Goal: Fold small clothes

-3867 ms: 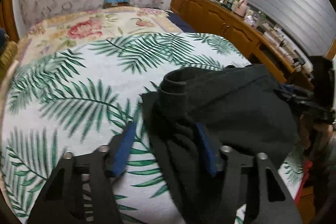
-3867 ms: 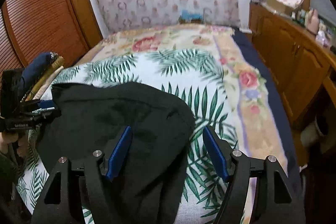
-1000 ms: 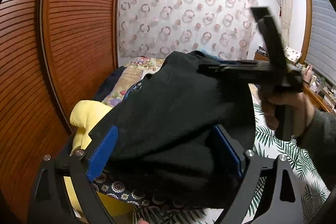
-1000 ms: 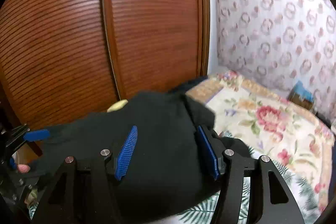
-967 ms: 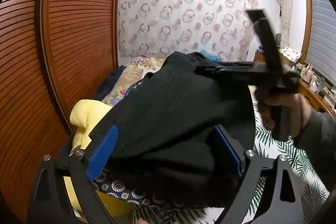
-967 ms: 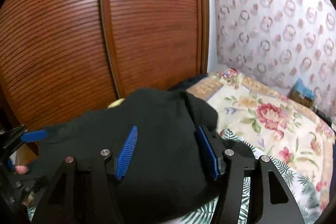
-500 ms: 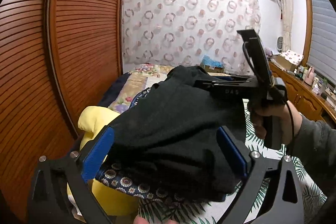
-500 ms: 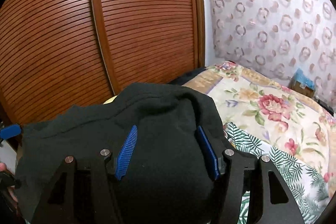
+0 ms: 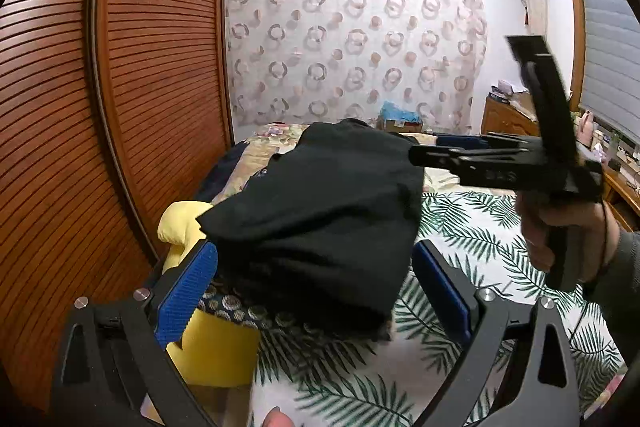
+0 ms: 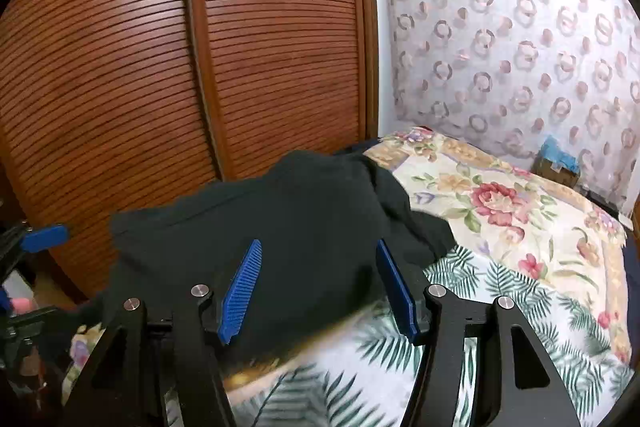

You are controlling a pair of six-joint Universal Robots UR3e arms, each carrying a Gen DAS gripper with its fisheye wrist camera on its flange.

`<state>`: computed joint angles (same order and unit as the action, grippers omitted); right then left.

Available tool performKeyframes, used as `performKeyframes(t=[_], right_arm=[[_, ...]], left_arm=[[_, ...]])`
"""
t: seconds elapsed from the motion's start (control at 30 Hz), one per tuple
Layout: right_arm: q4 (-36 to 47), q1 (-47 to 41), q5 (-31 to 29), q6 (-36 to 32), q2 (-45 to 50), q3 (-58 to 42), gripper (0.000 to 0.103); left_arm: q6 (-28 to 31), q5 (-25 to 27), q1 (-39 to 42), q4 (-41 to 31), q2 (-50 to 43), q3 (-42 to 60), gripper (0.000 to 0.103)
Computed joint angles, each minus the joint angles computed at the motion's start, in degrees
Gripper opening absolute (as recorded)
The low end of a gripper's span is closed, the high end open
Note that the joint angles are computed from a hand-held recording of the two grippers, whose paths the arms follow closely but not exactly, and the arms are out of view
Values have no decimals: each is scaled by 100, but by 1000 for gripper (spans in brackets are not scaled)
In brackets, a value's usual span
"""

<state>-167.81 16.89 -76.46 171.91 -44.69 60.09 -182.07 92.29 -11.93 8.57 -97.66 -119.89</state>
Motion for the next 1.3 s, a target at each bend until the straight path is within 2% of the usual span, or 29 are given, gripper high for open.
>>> performKeyframes(t=[0.33, 0.57, 0.7, 0.83, 0.93, 1.03, 1.17, 1.3], right_arm=[[-2225, 12, -291, 309, -2331, 4310, 81], [-3148, -108, -762, 707, -3811, 6638, 82], [-3182, -242, -807, 1046, -4892, 7748, 82], [-2996, 145, -1534, 1355, -5870, 8436, 82], [-2444, 294, -1935, 1563, -6922, 8888, 82], [-2076, 1023, -2934, 1804, -7345, 8898, 82], [-1470, 1857, -3977, 2170, -8044, 8958, 82], [-1165, 3227, -5642, 2765, -8101, 8775, 82]], left_arm=[[-280, 388, -669, 207, 98, -256, 98], [-410, 381, -1120, 316, -50, -208, 98], [-554, 589, -1547, 308, -165, -98, 98], [-663, 777, -1940, 192, -221, 100, 98], [-750, 935, -2211, 103, -296, 285, 98], [-780, 1004, -2421, -76, -346, 531, 98], [-800, 1297, -2781, -278, -413, 911, 98], [-781, 1610, -3068, -343, -471, 1192, 98]])
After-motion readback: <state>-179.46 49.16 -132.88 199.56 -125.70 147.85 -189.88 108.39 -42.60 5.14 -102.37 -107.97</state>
